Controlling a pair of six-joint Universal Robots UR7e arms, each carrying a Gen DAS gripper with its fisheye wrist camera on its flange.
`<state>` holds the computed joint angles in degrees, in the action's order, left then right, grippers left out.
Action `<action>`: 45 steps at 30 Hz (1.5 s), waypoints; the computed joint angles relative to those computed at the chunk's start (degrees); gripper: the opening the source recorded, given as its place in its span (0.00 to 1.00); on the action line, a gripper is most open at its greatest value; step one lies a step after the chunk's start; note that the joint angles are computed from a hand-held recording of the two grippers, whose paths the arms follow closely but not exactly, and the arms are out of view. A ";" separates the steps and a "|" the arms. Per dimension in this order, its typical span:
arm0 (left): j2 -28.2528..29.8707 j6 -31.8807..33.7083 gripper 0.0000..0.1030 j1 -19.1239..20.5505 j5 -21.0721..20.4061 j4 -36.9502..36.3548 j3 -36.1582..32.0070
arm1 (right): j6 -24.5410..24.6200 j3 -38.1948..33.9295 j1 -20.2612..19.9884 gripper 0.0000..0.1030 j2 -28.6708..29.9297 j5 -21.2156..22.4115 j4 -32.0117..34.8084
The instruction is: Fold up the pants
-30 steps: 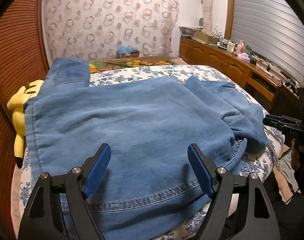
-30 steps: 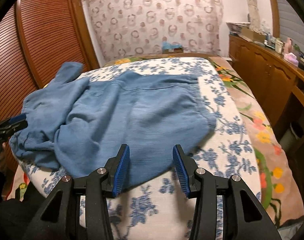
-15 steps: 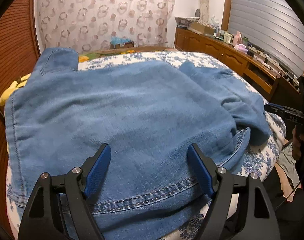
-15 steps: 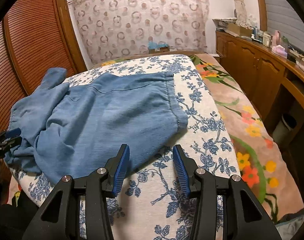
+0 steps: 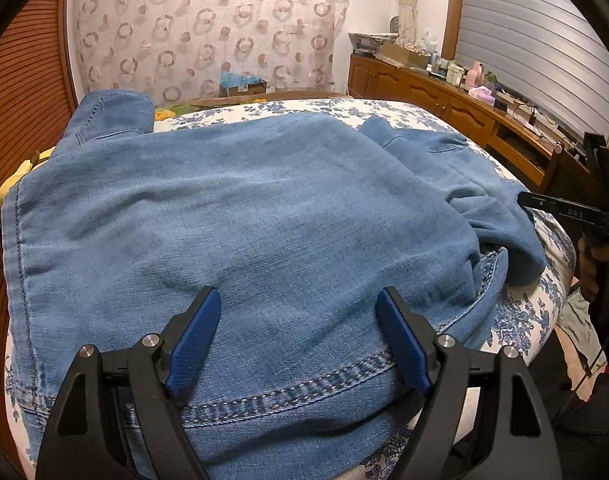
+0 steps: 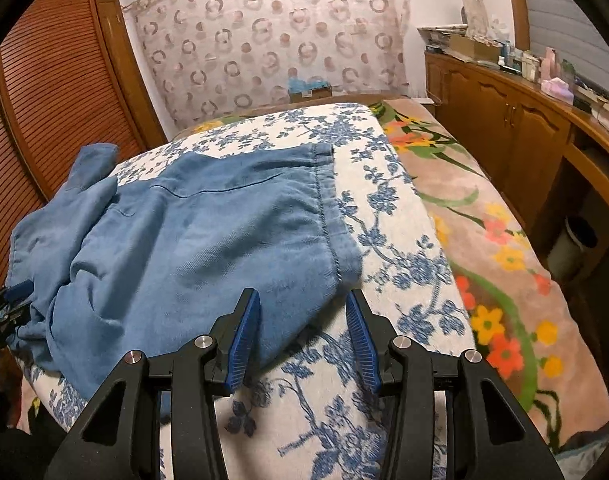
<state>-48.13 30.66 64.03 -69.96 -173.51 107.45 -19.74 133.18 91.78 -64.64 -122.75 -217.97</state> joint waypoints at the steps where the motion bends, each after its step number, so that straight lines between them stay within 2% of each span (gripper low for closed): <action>1: 0.05 0.00 0.79 0.07 -0.10 -0.02 -0.07 | -0.34 -0.35 0.16 0.45 0.36 -0.33 0.01; 3: -0.02 -0.10 0.79 0.10 -0.24 -0.21 0.11 | -1.08 -1.01 0.36 0.45 1.12 -0.95 -0.20; 5: -0.01 -0.07 0.79 0.11 -0.25 -0.32 0.16 | -1.80 -1.86 0.33 0.31 1.97 -1.57 -0.77; 6: 0.03 -0.10 0.79 0.07 -0.24 -0.40 0.18 | -2.18 -2.00 0.28 0.27 2.15 -1.76 -1.21; 7: 0.06 -0.08 0.79 0.07 -0.29 -0.45 0.14 | -2.40 -1.86 -0.09 0.16 1.85 -1.04 -1.14; 11: 0.06 -0.09 0.79 0.11 -0.38 -0.22 0.04 | -3.60 -0.81 -0.85 0.03 0.85 0.78 -3.51; 16: -0.17 -0.32 0.79 0.09 -0.72 -0.18 0.26 | -6.17 1.04 -0.48 0.02 -1.29 -0.10 -12.51; 20: -0.39 -0.99 0.79 -0.05 -0.76 0.02 0.35 | -6.10 2.15 -1.13 0.02 -4.01 1.36 -11.59; 24: -0.86 -1.92 0.79 -0.14 -0.80 0.11 0.42 | -7.32 2.28 -0.40 0.02 -3.83 1.87 -12.81; 29: -2.01 -1.79 0.79 -0.43 -1.22 -0.85 0.91 | -9.28 1.54 1.69 0.02 -2.76 5.27 -13.39; 35: -4.19 -1.42 0.79 -0.60 -2.03 -2.37 1.86 | -15.38 -3.25 8.41 0.02 -0.06 7.13 -10.02; 40: -6.25 -1.22 0.79 -0.08 -2.22 -3.47 2.40 | -19.22 -9.75 14.07 0.02 3.31 10.23 -3.37; 45: -8.42 -1.37 0.79 0.84 -2.10 -4.56 3.05 | -20.56 -16.27 17.37 0.02 6.91 15.50 5.76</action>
<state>-56.55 29.29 64.86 -72.06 -178.08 110.51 -40.29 116.90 109.15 -57.73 -107.25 -212.21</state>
